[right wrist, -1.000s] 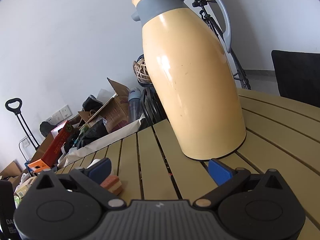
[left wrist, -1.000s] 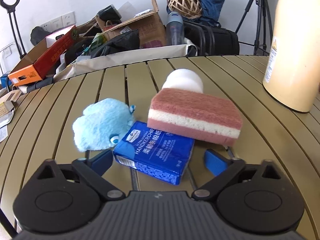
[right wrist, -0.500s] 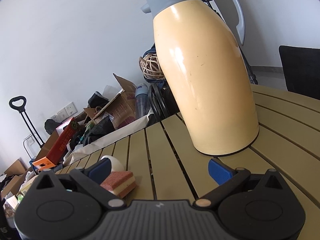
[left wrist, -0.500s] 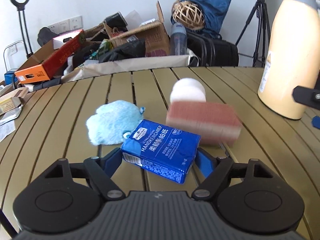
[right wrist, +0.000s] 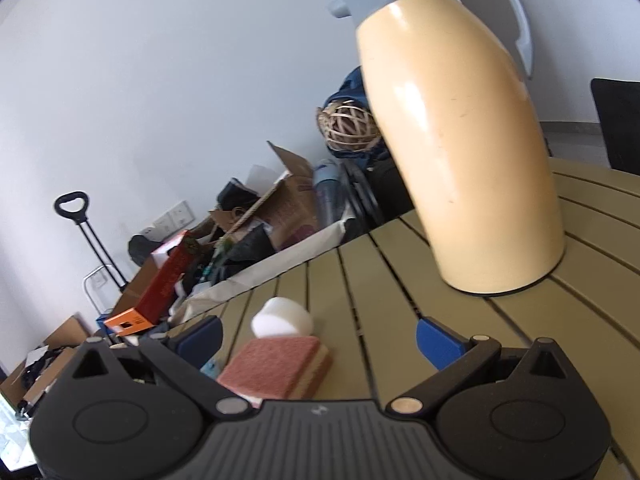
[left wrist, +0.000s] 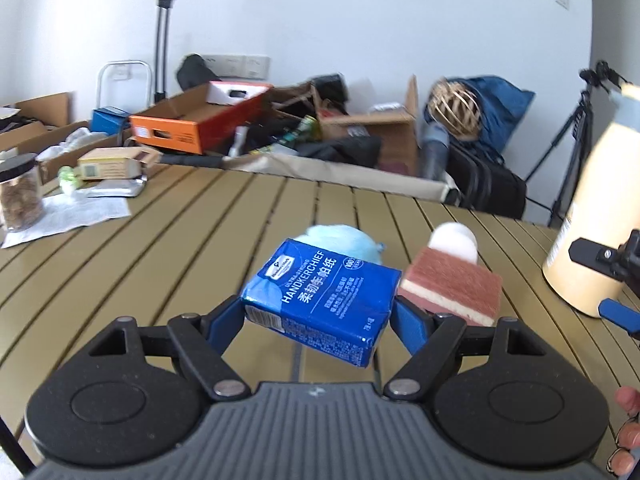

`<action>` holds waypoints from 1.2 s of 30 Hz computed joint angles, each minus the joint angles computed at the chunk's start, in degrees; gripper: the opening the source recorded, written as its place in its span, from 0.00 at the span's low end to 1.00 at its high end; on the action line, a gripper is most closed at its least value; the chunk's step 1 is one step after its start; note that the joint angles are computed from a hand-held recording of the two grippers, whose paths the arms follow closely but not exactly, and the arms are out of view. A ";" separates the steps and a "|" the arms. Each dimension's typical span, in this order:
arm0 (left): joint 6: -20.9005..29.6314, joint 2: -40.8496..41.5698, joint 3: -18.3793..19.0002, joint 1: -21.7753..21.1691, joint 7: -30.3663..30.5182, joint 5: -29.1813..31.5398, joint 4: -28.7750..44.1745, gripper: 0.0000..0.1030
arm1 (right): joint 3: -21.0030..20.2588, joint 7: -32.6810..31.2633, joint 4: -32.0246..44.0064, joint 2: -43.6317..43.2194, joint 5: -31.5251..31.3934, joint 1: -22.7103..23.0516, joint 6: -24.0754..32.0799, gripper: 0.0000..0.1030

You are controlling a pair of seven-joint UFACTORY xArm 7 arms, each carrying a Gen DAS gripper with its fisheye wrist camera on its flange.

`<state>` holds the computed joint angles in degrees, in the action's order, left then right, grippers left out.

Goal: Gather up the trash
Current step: 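Close the left tool on the blue HANDKERCHIEF tissue pack and lift it, then close the right tool on the pink scouring sponge while the left tool holds the tissue pack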

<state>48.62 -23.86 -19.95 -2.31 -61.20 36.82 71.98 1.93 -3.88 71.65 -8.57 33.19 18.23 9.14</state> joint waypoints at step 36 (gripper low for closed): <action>-4.58 -8.67 5.16 8.11 7.69 -9.20 -6.63 0.78 | 1.84 37.46 44.32 29.52 -55.50 9.62 39.39 1.00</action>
